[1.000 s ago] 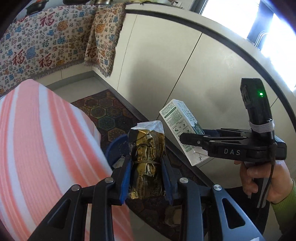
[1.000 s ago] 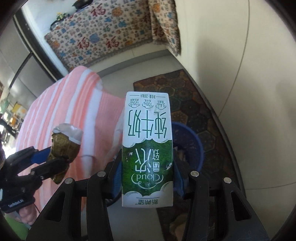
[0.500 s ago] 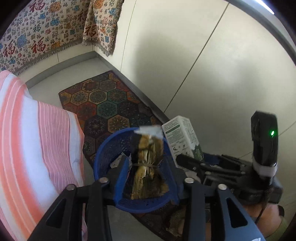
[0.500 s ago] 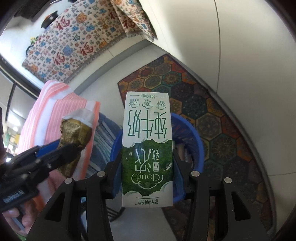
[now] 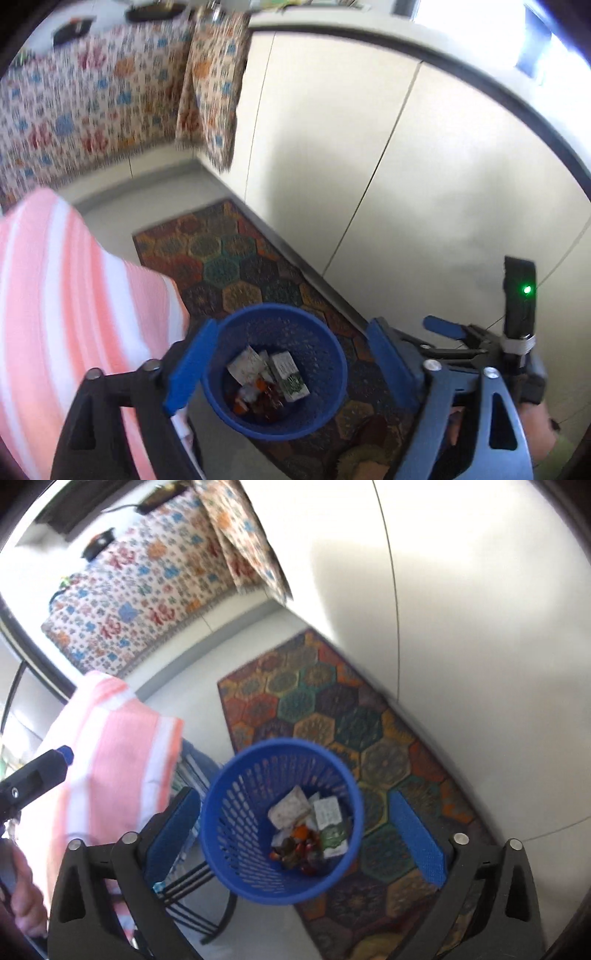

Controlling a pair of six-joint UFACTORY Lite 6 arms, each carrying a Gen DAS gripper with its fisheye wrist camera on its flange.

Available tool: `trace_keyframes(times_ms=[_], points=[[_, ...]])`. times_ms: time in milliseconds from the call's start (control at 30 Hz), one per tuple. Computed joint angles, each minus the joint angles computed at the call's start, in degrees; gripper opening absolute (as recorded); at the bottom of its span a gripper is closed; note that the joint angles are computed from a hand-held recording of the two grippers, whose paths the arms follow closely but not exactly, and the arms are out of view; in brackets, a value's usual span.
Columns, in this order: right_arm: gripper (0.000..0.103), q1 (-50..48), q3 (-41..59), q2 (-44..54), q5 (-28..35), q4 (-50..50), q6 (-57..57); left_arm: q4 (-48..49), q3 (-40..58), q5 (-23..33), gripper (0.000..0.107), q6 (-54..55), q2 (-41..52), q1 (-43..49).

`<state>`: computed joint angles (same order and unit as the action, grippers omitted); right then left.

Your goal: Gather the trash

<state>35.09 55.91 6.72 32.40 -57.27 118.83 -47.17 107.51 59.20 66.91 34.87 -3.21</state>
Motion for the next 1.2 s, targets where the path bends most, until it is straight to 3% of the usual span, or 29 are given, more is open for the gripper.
trace_keyframes(times_ms=[133, 267, 467, 667, 1200], points=[[0.103, 11.0, 4.0, -5.4, 15.0, 9.8, -3.8, 4.7, -7.7, 3.3, 0.101, 3.0, -9.0, 2.6], [0.103, 22.3, 11.9, -3.6, 31.5, 15.7, 0.1, 3.2, -19.9, 1.2, 0.103, 9.2, -19.9, 7.6], [0.103, 31.6, 26.3, 4.1, 45.3, 19.6, -0.8, 4.7, -26.8, 0.6, 0.103, 11.1, -28.8, 13.1], [0.103, 35.0, 36.3, 10.4, 50.4, 19.0, -3.2, 4.4, -23.5, 5.8, 0.103, 10.0, -29.2, 18.5], [0.103, 36.8, 52.1, 20.1, 55.5, 20.3, -7.8, 6.3, -22.6, 5.5, 0.103, 10.0, -30.8, 19.6]])
